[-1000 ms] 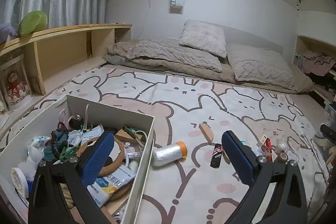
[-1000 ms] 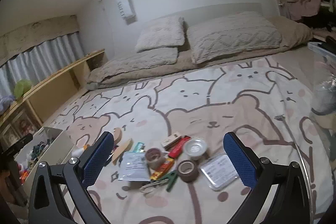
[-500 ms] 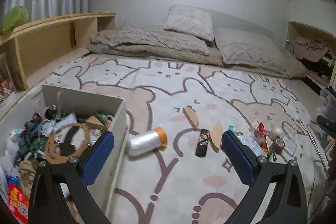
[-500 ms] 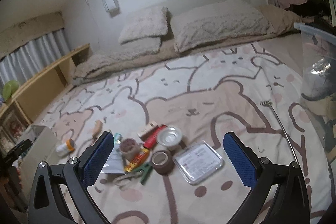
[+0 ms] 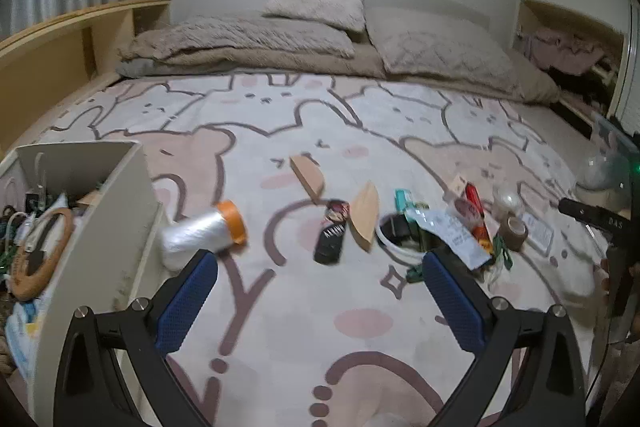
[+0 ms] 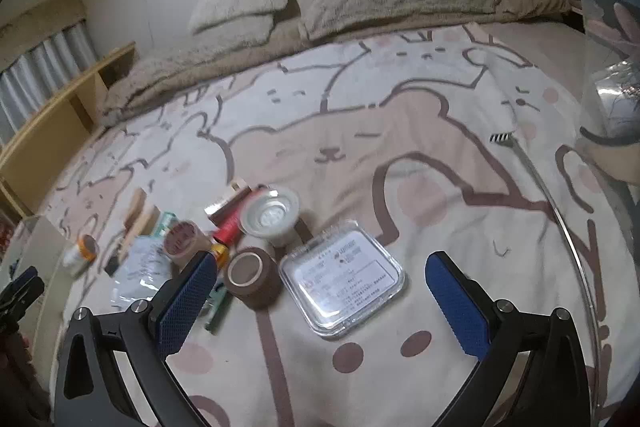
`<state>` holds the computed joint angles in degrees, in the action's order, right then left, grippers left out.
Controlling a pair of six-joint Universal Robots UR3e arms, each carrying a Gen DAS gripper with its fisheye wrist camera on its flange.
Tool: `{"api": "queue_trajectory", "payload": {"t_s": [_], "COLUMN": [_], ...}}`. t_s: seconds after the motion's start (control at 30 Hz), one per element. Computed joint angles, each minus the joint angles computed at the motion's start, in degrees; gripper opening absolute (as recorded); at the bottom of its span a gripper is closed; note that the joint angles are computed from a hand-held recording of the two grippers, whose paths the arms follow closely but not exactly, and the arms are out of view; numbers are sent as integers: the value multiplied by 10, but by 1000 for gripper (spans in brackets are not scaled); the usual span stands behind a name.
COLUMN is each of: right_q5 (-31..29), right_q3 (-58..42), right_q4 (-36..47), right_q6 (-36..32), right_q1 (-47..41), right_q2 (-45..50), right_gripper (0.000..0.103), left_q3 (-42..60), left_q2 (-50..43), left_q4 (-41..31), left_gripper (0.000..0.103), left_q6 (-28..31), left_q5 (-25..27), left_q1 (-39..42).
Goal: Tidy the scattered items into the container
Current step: 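Move the left tool over a green clothespin while the right tool approaches the brown bandage roll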
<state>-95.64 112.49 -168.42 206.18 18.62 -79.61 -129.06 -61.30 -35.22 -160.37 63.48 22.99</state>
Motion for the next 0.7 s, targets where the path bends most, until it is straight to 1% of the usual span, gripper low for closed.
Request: {"api": "queue_trajectory", "payload": {"t_s": [0.17, 0.27, 0.37, 0.5, 0.7], "right_q5": [-18, -20, -4, -11, -7], "right_q3": [-35, -50, -57, -73, -79], "right_q4": [35, 47, 50, 56, 55], "right_q6": [-4, 3, 20, 37, 34], "right_q1": [13, 12, 4, 5, 1], "right_q2": [40, 57, 73, 91, 98], "right_gripper": [103, 103, 103, 103, 103], "left_q3": [17, 33, 48, 65, 74], "left_q2": [-82, -123, -155, -196, -232], "left_q4": [60, 77, 85, 101, 113], "left_gripper": [103, 103, 103, 103, 103], "left_q6": [-29, -43, -55, -60, -34], "left_q5": [80, 103, 109, 122, 100], "left_q1": [-76, -96, -105, -125, -160]}}
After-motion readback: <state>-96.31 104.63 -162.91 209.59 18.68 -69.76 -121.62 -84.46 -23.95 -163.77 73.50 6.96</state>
